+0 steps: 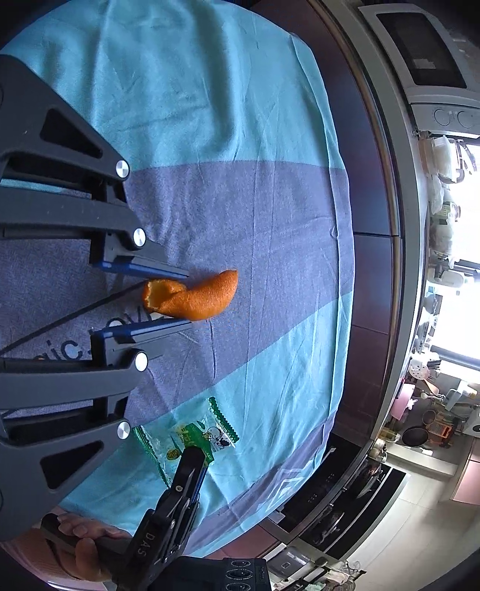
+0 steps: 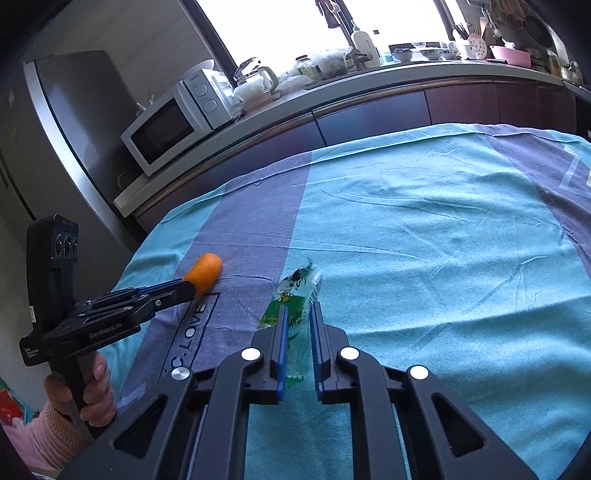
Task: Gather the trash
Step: 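Grasp the orange peel with the left tool while the right tool grasps the green-printed wrapper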
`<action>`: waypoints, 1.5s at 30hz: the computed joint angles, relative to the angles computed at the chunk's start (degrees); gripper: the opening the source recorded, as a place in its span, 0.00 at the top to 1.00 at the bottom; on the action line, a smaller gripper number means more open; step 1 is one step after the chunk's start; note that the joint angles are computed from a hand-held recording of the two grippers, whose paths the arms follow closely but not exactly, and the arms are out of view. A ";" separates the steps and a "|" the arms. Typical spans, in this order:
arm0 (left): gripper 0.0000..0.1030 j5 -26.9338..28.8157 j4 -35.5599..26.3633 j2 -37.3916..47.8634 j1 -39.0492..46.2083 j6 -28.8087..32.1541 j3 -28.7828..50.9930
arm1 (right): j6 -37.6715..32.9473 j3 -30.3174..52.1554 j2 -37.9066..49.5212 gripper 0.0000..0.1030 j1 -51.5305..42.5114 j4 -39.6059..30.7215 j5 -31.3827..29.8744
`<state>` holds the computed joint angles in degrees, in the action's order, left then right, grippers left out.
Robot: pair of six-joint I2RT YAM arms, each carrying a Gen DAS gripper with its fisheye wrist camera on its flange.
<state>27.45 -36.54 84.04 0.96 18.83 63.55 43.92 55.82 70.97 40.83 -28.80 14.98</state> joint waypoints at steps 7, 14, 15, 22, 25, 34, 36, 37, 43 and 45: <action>0.81 2.68 -2.90 -3.40 4.47 3.24 -1.18 | -0.34 1.05 -0.08 0.96 1.59 0.69 1.11; 0.82 6.24 -6.38 -6.84 10.56 7.83 -1.48 | -0.28 3.01 0.80 0.96 3.87 1.62 2.14; 0.82 6.56 -6.82 -7.31 11.41 8.49 -1.58 | -0.26 3.28 1.10 0.96 4.20 1.87 2.21; 0.84 8.95 -10.54 -9.68 17.35 13.49 -1.66 | -0.74 5.54 3.97 0.96 5.80 3.99 1.26; 0.84 10.09 -11.68 -10.11 20.19 15.55 -1.60 | -0.63 6.97 5.68 0.96 6.59 4.52 1.33; 0.85 11.93 -14.36 -10.65 28.41 21.18 -1.04 | -1.50 10.14 10.16 0.96 8.43 7.00 -1.34; 0.85 12.39 -15.18 -10.58 29.59 21.80 -0.68 | -1.68 10.89 11.17 0.96 8.81 7.58 -1.92; 0.85 12.56 -15.25 -10.47 30.14 22.12 -0.66 | -1.87 11.44 11.72 0.96 8.99 7.73 -2.10; 0.85 13.66 -16.98 -9.99 33.60 23.97 0.33 | -2.89 14.23 14.34 0.96 9.87 8.25 -3.27; 0.85 14.09 -17.65 -9.69 34.93 24.82 0.82 | -3.14 15.07 15.20 0.96 10.06 8.32 -3.72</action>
